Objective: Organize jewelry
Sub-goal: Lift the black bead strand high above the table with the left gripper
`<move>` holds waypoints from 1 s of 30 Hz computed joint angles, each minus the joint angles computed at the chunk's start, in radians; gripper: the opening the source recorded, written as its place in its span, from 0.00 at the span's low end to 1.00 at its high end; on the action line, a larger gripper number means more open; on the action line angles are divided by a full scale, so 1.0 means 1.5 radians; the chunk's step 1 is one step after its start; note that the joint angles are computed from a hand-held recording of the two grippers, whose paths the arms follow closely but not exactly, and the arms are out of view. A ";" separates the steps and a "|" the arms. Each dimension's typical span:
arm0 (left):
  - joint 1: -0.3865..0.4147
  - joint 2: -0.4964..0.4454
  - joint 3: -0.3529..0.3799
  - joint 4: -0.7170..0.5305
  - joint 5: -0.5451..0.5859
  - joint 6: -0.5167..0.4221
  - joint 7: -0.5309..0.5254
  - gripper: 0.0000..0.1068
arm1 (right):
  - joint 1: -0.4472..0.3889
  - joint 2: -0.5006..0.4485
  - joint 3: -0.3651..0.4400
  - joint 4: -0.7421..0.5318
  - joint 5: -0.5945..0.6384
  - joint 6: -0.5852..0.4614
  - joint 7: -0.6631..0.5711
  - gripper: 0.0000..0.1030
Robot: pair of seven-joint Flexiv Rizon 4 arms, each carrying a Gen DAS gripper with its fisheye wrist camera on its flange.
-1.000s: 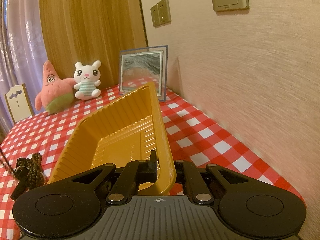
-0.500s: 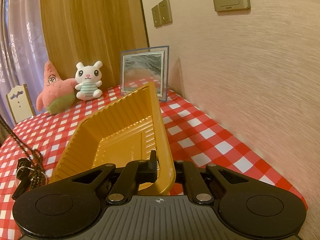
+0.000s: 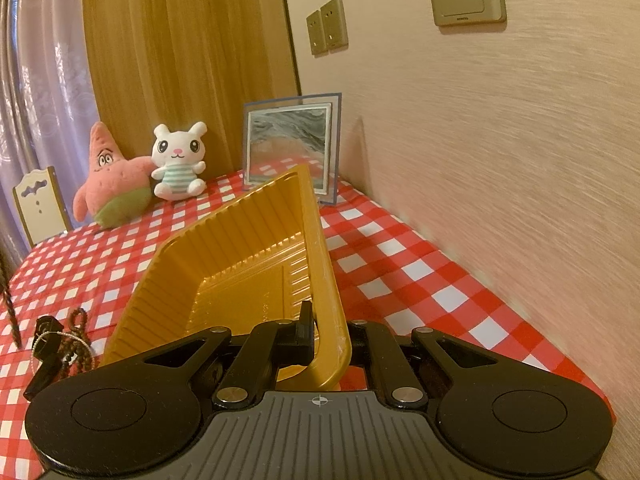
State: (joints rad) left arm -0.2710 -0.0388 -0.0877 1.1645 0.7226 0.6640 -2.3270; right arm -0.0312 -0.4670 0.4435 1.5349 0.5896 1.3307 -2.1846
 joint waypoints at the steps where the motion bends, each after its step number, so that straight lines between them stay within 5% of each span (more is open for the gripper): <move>1: 0.000 -0.003 -0.002 -0.007 -0.002 0.004 0.005 0.06 | 0.000 0.000 0.000 -0.001 0.001 0.000 -0.001 0.06; 23: -0.033 -0.155 0.042 -0.083 -0.215 0.230 0.106 0.06 | 0.008 0.002 -0.003 -0.004 -0.001 -0.003 0.002 0.06; 30: -0.056 -0.193 0.059 -0.047 -0.285 0.239 0.115 0.06 | 0.007 0.002 -0.002 -0.007 0.001 -0.003 0.004 0.06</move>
